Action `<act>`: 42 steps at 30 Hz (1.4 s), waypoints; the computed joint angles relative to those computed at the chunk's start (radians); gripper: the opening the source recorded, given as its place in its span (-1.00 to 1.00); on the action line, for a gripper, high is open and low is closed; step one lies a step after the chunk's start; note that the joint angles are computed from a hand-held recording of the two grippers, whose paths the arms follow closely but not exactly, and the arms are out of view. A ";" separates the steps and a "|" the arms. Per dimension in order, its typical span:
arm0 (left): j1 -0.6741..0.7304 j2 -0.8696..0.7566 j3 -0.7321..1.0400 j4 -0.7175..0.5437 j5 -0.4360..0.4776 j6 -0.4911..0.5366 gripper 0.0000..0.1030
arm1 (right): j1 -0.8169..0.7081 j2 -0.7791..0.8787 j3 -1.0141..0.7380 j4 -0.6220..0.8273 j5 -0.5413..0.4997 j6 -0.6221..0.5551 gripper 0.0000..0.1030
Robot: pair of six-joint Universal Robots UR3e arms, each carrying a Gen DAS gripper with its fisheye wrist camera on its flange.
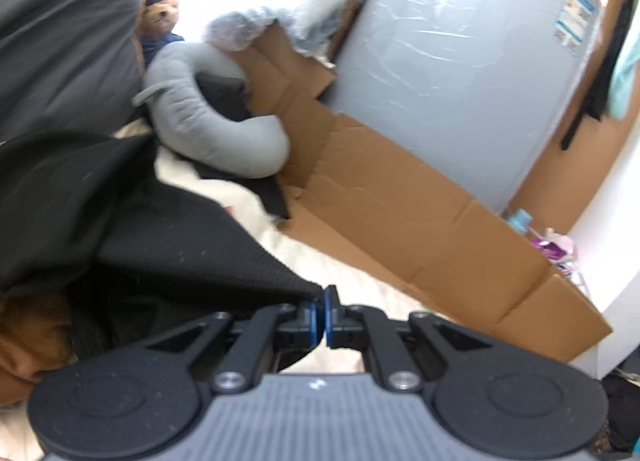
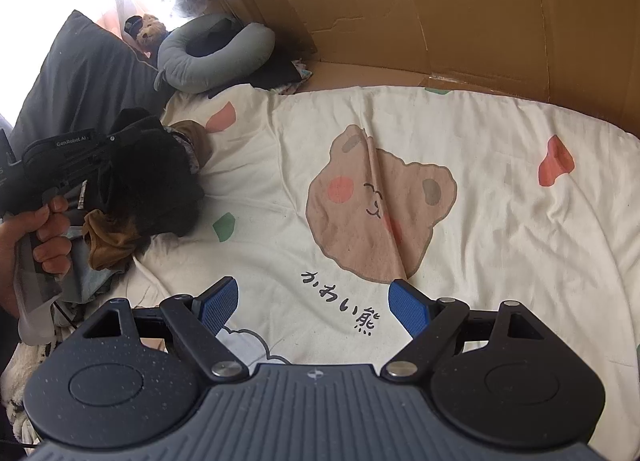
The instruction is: Fold clothes
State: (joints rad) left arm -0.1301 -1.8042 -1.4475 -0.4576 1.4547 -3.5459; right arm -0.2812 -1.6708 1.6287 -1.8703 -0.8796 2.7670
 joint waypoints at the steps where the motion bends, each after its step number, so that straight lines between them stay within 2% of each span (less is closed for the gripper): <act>1: -0.006 -0.007 0.010 0.006 -0.003 -0.005 -0.93 | -0.002 0.000 0.000 0.002 0.000 0.001 0.66; 4: -0.014 -0.026 0.024 0.036 -0.035 -0.036 -0.94 | -0.008 0.006 0.000 0.005 0.000 0.010 0.66; 7: -0.015 -0.041 0.011 0.043 -0.126 -0.045 -0.93 | -0.012 0.008 0.005 0.005 0.002 0.019 0.66; 8: -0.016 -0.050 0.014 0.019 -0.154 -0.037 -0.92 | -0.010 0.009 0.006 0.005 0.000 0.020 0.66; 10: -0.034 -0.061 0.023 -0.073 -0.152 -0.008 -0.89 | -0.007 0.011 0.008 0.005 -0.004 0.022 0.66; 12: -0.048 -0.039 -0.005 -0.115 -0.121 0.013 -0.69 | -0.006 0.010 0.009 0.006 -0.002 0.022 0.66; 14: -0.041 0.002 -0.054 -0.120 -0.113 0.027 -0.32 | -0.009 0.005 0.010 0.011 0.003 0.018 0.67; 16: -0.033 0.041 -0.095 -0.126 -0.104 0.042 -0.17 | -0.012 0.000 0.012 0.016 0.009 0.014 0.67; 21: -0.027 0.102 -0.125 -0.137 -0.010 0.064 0.13 | -0.010 -0.004 0.014 0.032 0.014 0.001 0.66; 23: -0.021 0.123 -0.140 -0.129 0.021 0.066 0.56 | -0.009 -0.007 0.013 0.037 0.017 -0.003 0.66; 28: -0.020 0.110 -0.171 -0.092 0.202 0.089 0.58 | -0.012 -0.014 0.013 0.044 0.024 -0.010 0.67; 34: 0.009 0.040 -0.159 -0.052 0.372 0.120 0.58 | -0.012 -0.009 0.017 0.045 0.014 -0.014 0.66; 38: 0.077 0.050 -0.183 -0.019 0.376 0.165 0.58 | -0.009 -0.012 0.024 0.044 0.003 -0.025 0.67; 42: 0.133 0.078 -0.207 -0.014 0.411 0.269 0.58 | -0.010 -0.012 0.024 0.048 -0.004 -0.028 0.66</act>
State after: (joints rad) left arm 0.0034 -1.7257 -1.6548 -0.4715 1.8656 -3.2771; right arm -0.2915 -1.6832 1.6530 -1.8223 -0.8834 2.7393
